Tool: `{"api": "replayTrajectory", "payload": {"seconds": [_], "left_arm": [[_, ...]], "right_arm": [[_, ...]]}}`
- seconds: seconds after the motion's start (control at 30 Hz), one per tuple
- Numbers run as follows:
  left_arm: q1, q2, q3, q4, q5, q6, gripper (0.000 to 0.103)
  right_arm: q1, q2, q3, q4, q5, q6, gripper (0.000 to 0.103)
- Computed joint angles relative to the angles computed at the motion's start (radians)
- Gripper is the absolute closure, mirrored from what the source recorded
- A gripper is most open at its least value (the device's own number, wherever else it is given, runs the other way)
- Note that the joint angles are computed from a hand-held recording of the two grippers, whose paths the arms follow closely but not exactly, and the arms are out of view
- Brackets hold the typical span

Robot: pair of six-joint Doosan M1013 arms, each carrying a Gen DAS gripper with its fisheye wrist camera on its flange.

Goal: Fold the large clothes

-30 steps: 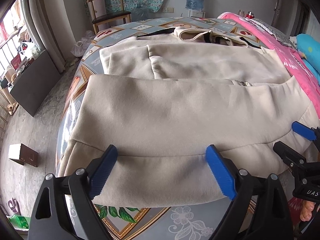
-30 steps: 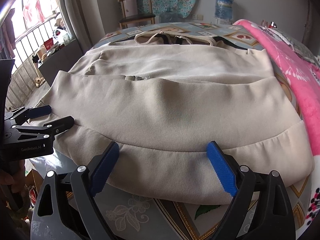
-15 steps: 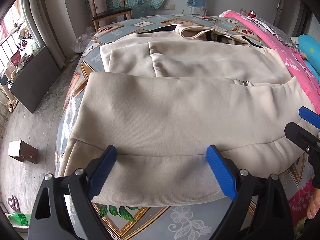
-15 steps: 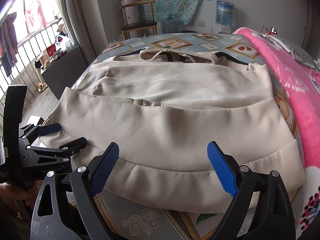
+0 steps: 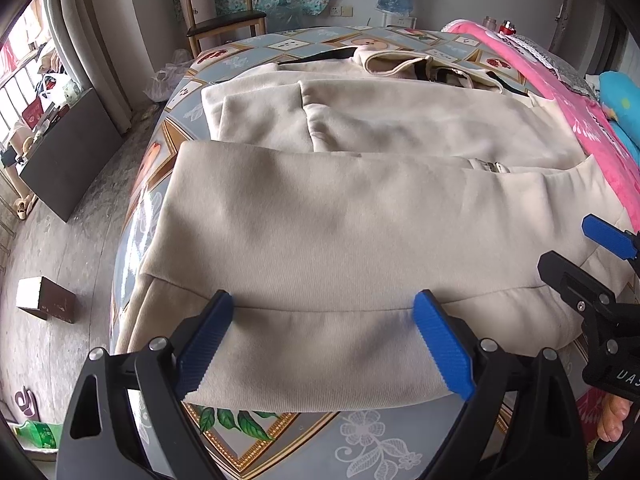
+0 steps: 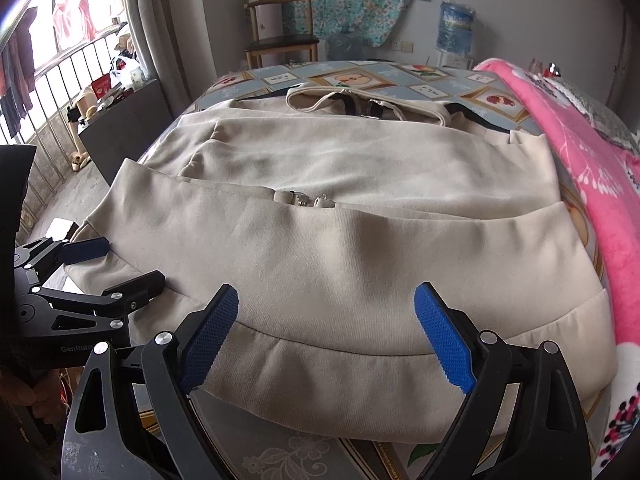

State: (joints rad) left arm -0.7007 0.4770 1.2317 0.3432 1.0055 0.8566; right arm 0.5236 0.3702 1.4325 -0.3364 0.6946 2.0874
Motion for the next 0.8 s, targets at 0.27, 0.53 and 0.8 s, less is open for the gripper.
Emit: {"api": "replayTrajectory", "payload": {"seconds": [0.27,0.53,0.8], "left_arm": [[0.0,0.002,-0.004,0.003,0.008,-0.003,0.013],[-0.01,-0.045,0.064,0.111,-0.105,-0.051,0.012],[0.068,-0.108,0.141,0.11,-0.251,-0.016,0.027]], "right_arm": [[-0.007,0.022,-0.008,0.025,0.016,-0.014,0.016],[-0.016,0.019,0.0,0.067,-0.004,-0.028,0.016],[-0.021,0.019,-0.001,0.094,-0.004,-0.061,0.014]]}}
